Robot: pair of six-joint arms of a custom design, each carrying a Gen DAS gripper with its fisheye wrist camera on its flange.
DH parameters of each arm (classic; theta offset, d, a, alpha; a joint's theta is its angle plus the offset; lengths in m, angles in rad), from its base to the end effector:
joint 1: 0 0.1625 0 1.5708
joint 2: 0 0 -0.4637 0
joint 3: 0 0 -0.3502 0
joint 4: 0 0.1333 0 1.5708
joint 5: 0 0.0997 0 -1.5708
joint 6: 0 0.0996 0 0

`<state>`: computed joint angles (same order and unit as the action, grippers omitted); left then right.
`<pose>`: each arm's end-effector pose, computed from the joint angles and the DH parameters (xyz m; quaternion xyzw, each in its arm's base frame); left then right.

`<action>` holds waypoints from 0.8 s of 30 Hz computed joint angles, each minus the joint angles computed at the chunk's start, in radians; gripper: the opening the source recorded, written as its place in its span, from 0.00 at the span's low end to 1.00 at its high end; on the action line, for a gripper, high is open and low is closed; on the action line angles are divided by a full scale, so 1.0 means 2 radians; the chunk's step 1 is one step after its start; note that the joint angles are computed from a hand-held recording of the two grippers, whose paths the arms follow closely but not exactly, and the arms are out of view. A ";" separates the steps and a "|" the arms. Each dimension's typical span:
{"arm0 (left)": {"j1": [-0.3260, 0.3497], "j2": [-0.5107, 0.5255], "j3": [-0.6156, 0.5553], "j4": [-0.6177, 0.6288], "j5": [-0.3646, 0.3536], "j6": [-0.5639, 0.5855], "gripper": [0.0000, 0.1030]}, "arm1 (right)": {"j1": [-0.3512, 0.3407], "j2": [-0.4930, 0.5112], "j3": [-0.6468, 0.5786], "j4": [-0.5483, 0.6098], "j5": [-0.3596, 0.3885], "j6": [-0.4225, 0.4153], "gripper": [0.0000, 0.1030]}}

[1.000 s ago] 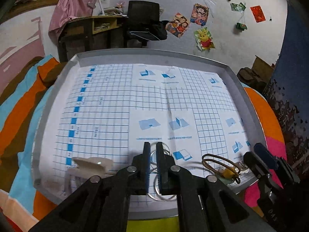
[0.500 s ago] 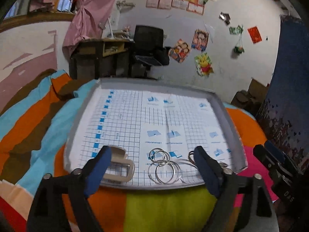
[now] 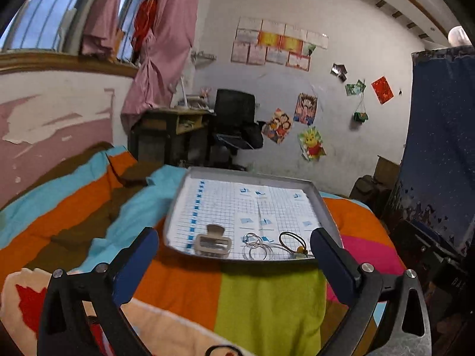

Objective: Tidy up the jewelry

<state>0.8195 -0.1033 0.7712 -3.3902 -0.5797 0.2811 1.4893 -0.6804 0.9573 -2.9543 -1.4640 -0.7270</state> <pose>-0.4059 -0.7520 0.0623 0.1390 0.7695 -0.5587 0.2763 0.0758 -0.8395 0.4033 0.2961 -0.7968 0.5003 0.1646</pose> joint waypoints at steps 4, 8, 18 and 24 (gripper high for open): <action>-0.017 -0.029 0.075 -0.061 0.017 0.020 1.00 | -0.002 -0.045 0.091 -0.052 0.022 0.008 0.99; -0.032 -0.054 0.147 -0.115 0.036 0.032 1.00 | -0.007 -0.078 0.160 -0.083 0.038 0.010 0.99; -0.060 -0.095 0.295 -0.195 0.074 -0.002 1.00 | -0.026 -0.131 0.278 -0.124 0.065 0.005 0.99; -0.072 -0.104 0.358 -0.219 0.091 -0.028 1.00 | -0.036 -0.151 0.344 -0.161 0.056 -0.016 0.99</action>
<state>0.6760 -0.3116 1.4874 -3.8287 -0.3971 0.2256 1.4173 -0.9833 1.6458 -3.2761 -1.3520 -0.7591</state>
